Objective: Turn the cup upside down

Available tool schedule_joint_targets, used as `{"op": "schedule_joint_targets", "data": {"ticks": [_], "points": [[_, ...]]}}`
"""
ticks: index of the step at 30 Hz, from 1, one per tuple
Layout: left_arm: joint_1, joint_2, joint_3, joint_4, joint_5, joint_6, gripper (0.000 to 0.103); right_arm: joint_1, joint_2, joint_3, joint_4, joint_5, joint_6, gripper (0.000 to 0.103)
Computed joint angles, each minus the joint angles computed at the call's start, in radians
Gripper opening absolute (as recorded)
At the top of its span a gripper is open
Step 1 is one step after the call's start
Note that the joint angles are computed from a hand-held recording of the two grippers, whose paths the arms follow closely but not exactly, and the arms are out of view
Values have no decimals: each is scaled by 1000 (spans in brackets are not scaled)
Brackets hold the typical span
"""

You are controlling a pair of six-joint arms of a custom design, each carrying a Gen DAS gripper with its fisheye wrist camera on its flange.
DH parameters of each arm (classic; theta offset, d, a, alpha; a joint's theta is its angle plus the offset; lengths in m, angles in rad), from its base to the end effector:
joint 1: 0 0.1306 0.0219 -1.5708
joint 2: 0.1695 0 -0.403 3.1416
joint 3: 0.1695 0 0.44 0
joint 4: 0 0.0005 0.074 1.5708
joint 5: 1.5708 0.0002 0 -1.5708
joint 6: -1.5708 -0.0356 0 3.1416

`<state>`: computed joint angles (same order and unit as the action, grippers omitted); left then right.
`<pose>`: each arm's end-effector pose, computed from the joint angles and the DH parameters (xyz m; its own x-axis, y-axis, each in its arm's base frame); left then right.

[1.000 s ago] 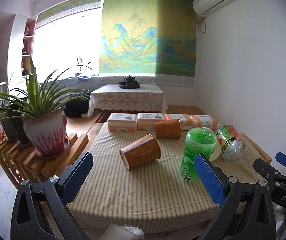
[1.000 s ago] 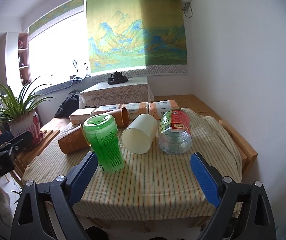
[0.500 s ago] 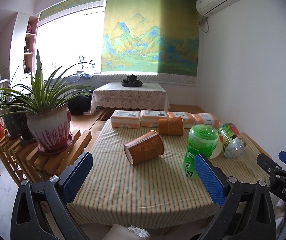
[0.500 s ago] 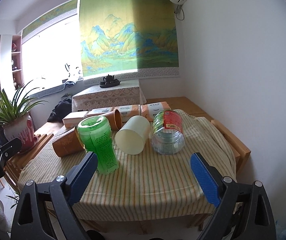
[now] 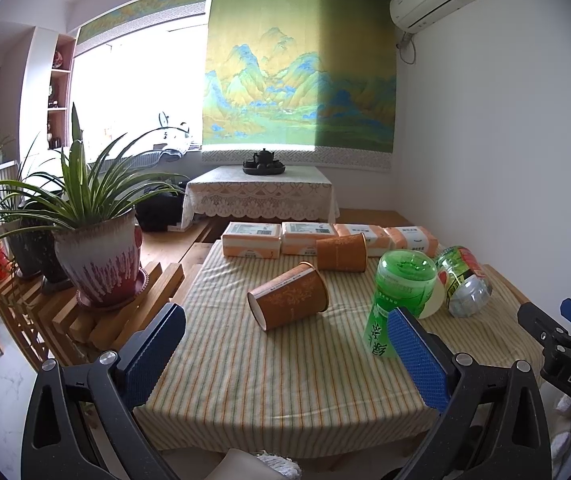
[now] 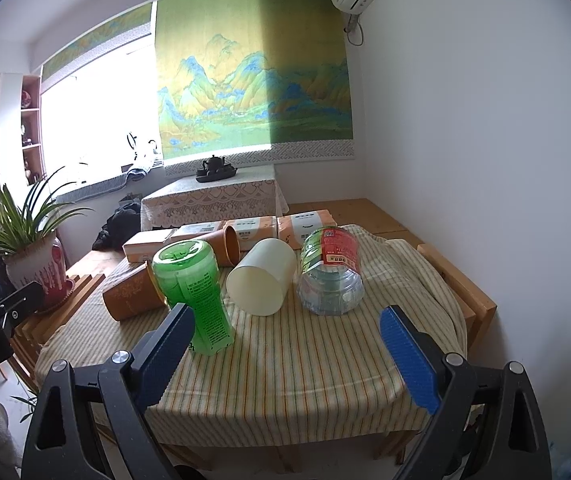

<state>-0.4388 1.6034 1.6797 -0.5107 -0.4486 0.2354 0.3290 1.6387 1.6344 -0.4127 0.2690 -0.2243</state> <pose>0.5836 -0.2574 0.5141 -0.3767 -0.0553 -0.9247 -0.0629 0.9974 -0.0341 0.6237 0.2024 0.4764 -0.3918 0.0928 -0.9153 0.0058 0.9951 0.0984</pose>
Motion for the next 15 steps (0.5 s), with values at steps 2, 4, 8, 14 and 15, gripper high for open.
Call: {"op": "schedule_joint_targets", "data": {"ticks": [2, 4, 8, 14, 15], "points": [[0, 0, -1, 2, -2, -1, 102, 0, 0, 0, 0, 1, 2, 92], [-1, 0, -1, 1, -1, -1, 102, -1, 0, -1, 2, -1, 4, 92], [-1, 0, 0, 1, -2, -2, 102, -1, -2, -2, 4, -2, 5, 92], [-1, 1, 1, 1, -3, 0, 102, 0, -3, -5, 7, 1, 1, 92], [-1, 2, 2, -1, -3, 0, 102, 1, -2, -3, 5, 2, 0, 92]]}}
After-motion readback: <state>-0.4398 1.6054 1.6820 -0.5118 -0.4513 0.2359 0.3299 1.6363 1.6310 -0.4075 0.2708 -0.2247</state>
